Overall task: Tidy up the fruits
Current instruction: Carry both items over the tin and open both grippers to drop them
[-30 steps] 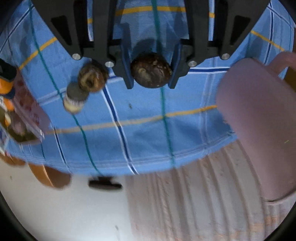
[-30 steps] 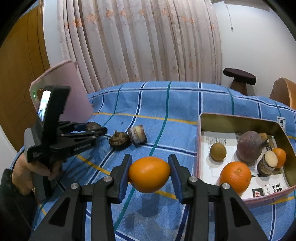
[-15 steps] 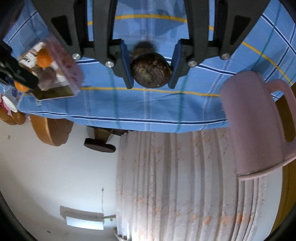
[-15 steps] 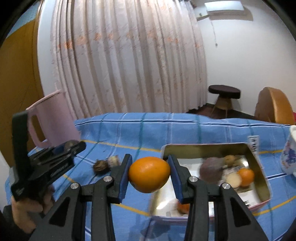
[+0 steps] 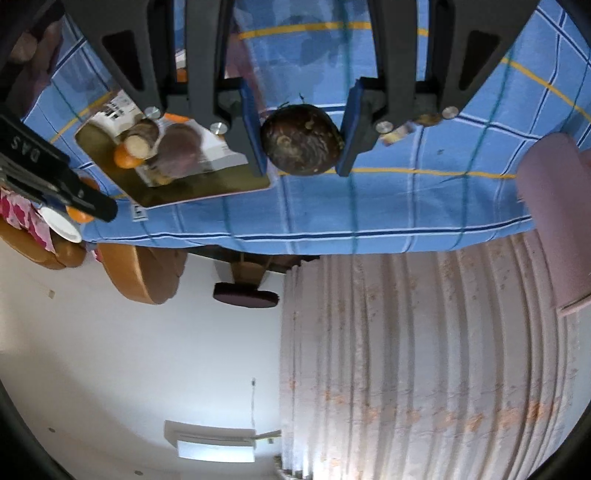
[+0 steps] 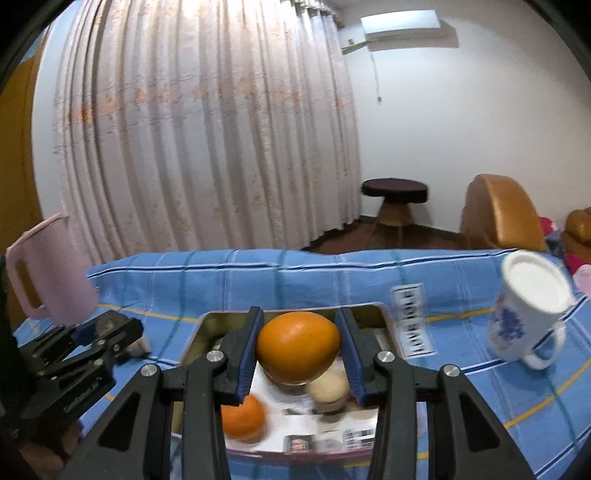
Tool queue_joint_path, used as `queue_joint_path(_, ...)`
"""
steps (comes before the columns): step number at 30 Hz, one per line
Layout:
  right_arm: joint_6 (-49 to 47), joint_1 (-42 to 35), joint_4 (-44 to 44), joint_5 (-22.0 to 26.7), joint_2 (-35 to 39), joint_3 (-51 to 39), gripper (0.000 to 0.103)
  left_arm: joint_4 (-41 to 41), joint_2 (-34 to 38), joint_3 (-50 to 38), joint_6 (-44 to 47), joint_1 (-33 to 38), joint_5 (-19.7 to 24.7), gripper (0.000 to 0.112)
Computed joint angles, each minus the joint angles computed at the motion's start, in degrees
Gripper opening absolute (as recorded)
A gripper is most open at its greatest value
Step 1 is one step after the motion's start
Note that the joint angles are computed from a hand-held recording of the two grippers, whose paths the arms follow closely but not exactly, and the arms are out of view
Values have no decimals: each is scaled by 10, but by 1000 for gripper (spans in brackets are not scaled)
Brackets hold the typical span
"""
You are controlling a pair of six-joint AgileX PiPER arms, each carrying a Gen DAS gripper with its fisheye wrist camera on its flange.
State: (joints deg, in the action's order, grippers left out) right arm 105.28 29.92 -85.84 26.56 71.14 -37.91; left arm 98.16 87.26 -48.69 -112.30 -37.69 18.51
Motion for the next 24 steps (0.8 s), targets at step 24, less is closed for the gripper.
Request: queue_joint_path(24, -71, -159, 34, -141, 93, -33, 43, -252, 162, -189, 251, -59, 38, 40)
